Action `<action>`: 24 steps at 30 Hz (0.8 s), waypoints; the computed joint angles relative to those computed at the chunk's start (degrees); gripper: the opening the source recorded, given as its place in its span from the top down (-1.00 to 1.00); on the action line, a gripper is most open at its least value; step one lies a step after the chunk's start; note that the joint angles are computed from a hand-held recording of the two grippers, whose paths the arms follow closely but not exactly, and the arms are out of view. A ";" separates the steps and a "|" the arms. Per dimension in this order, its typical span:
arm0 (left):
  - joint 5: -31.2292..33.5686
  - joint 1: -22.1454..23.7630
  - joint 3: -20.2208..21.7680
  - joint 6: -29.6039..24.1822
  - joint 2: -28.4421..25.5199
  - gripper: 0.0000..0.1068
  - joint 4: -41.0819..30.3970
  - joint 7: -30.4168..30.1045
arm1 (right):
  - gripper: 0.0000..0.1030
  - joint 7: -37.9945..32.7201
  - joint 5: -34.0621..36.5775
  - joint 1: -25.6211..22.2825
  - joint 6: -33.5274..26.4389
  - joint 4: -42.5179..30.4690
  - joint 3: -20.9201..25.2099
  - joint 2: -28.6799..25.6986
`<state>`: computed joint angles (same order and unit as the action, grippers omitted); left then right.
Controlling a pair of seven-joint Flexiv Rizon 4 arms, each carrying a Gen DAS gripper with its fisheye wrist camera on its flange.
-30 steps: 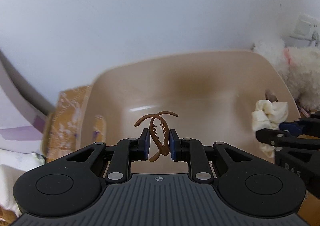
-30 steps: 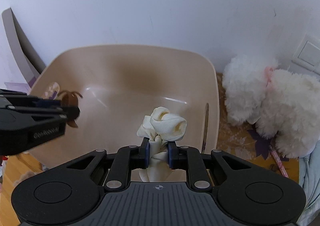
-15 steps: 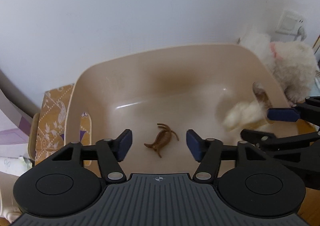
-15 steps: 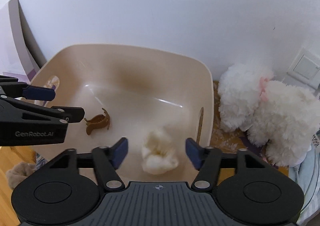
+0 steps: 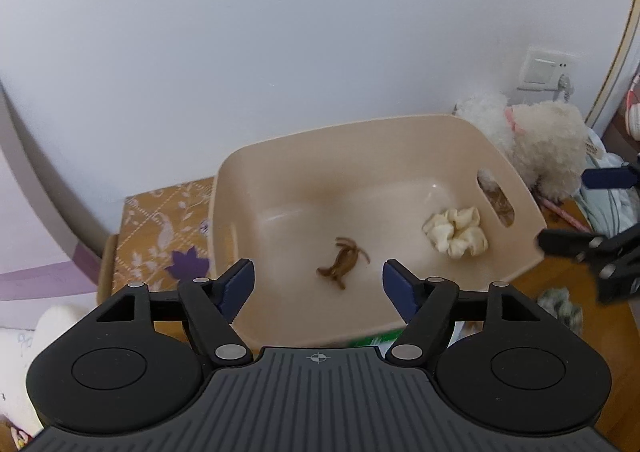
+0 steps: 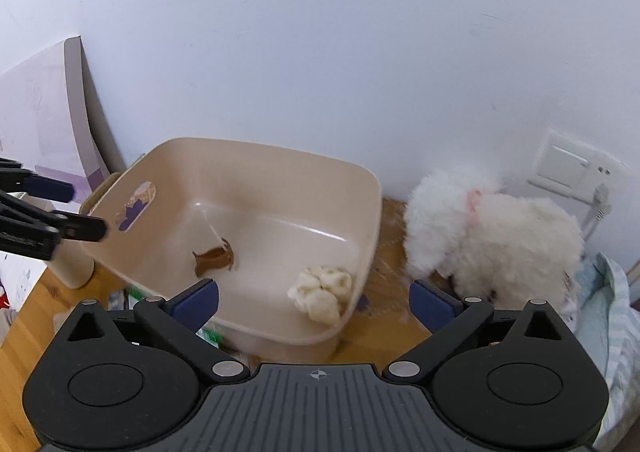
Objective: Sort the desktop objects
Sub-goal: 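Grasp the beige fuzzy cloth with the left gripper while the right grasps the green plaid scrunchie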
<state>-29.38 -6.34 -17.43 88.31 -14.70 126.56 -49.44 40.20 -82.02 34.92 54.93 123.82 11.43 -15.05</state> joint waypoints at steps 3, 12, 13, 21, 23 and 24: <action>-4.44 3.86 -3.96 1.41 2.09 -0.38 3.63 4.61 | -1.00 2.06 0.39 0.18 -0.81 2.43 0.79 1.43; -16.96 3.31 -4.13 -1.03 6.48 -0.38 10.39 14.78 | -1.00 5.24 7.73 1.92 -3.58 8.39 3.65 3.17; -16.92 2.64 -3.23 -1.55 6.66 -0.38 10.80 14.94 | -1.00 5.38 9.15 2.41 -4.31 8.81 4.04 3.21; -16.64 -2.84 3.88 -3.94 6.33 -0.38 12.27 13.37 | -1.00 13.92 21.13 7.77 -11.70 8.36 5.65 0.49; -15.40 -4.08 5.71 -4.14 5.65 -0.38 11.94 11.65 | -1.00 14.48 21.21 8.21 -10.99 8.28 5.14 -0.27; -15.73 -4.24 5.85 -4.14 5.43 -0.38 11.86 11.45 | -1.00 15.05 20.40 8.33 -10.29 8.32 4.70 -0.68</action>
